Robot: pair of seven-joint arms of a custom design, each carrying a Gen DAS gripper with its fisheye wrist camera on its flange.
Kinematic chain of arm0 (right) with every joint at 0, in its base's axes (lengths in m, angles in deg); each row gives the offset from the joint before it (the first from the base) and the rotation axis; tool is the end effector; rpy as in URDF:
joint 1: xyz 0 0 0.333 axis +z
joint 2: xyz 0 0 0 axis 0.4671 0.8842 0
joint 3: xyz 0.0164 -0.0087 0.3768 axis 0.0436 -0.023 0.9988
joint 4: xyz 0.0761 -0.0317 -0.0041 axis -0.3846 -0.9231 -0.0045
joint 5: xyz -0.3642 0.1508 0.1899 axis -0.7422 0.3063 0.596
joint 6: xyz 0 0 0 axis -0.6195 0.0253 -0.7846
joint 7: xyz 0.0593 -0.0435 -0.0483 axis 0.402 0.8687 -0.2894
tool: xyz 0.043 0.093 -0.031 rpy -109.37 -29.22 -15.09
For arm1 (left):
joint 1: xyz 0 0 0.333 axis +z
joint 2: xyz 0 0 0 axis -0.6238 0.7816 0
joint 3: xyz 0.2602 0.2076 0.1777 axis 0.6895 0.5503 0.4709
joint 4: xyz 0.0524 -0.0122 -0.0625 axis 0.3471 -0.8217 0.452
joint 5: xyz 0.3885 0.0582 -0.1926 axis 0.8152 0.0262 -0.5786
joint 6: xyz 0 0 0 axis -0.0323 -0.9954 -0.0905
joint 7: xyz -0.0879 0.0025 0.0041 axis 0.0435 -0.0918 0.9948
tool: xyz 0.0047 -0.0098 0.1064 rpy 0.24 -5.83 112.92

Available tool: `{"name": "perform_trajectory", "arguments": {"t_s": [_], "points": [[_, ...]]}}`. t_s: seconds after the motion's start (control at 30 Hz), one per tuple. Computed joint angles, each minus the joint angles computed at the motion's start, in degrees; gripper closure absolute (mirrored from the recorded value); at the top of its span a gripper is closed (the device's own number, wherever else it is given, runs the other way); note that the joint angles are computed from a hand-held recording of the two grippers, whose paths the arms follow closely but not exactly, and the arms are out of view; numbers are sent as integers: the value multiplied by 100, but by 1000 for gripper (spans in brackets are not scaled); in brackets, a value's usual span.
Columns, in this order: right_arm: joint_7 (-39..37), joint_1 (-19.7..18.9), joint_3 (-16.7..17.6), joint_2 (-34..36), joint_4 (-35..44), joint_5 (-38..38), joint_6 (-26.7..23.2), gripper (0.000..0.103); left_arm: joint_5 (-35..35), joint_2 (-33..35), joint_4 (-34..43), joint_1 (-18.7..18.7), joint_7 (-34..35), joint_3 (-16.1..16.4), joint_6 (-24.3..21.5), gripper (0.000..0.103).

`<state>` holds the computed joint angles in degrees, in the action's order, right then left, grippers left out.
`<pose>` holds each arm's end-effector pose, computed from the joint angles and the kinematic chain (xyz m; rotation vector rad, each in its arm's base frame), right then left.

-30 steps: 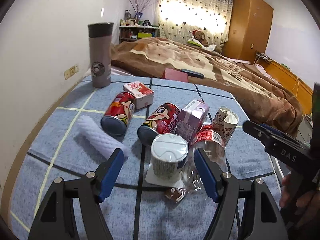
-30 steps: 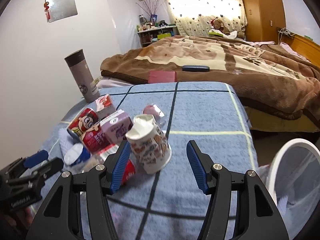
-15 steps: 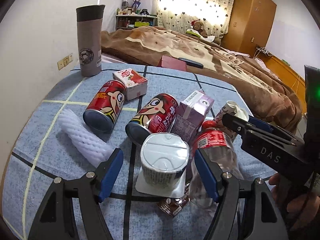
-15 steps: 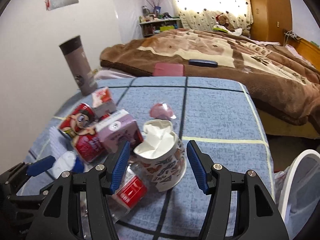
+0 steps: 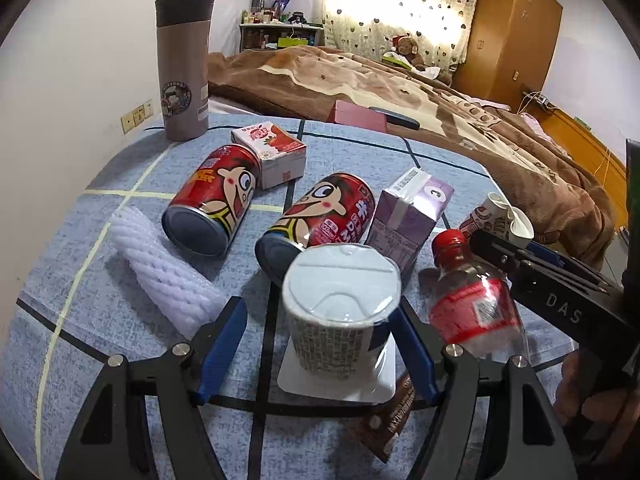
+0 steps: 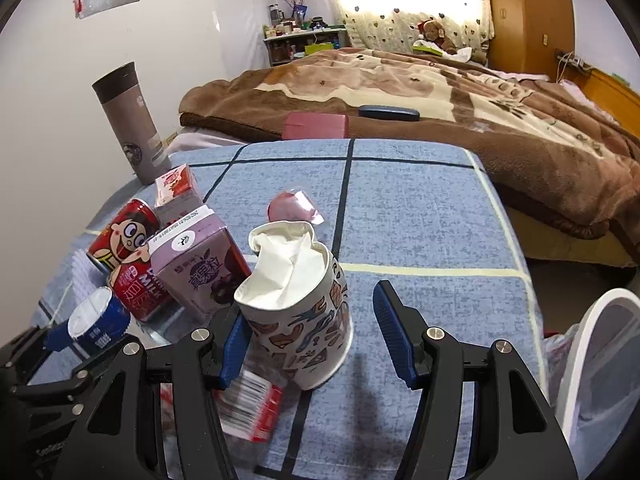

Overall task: Collect trash
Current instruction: 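Grasp the patterned paper cup with the right gripper while the left grasps the white yogurt cup, then carry both cups over the bin and open both grippers to drop them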

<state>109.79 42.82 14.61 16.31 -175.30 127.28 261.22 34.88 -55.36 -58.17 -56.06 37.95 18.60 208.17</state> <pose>0.5920 0.3054 0.3648 -2.0270 1.2622 -0.3554 0.4889 -0.3054 0.3473 -2.1229 1.3722 -0.6982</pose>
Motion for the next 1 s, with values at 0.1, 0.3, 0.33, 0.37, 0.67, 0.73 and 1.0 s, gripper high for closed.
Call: {"name": "perform_trajectory", "arguments": {"t_s": [0.1,0.3,0.33,0.37,0.67,0.73,1.0], "points": [[28,67,-56,27,2,-41,93,54,8,15,12,-6,-8,3,-32,37],[112,-11,26,46,-26,-98,166,68,2,63,47,-9,59,12,1,53],[122,-40,47,55,-25,-112,172,69,-1,58,47,-21,73,9,-38,53],[164,-8,11,49,-39,-139,180,73,9,51,47,-32,64,6,-69,53],[399,-322,345,84,-138,-416,491,77,27,-25,19,-73,58,-31,-196,54],[486,-462,478,83,-174,-528,541,78,52,-57,7,-86,27,-47,-215,54],[965,-960,935,35,-403,-1132,827,78,91,-182,10,-158,50,-136,-385,54]]}}
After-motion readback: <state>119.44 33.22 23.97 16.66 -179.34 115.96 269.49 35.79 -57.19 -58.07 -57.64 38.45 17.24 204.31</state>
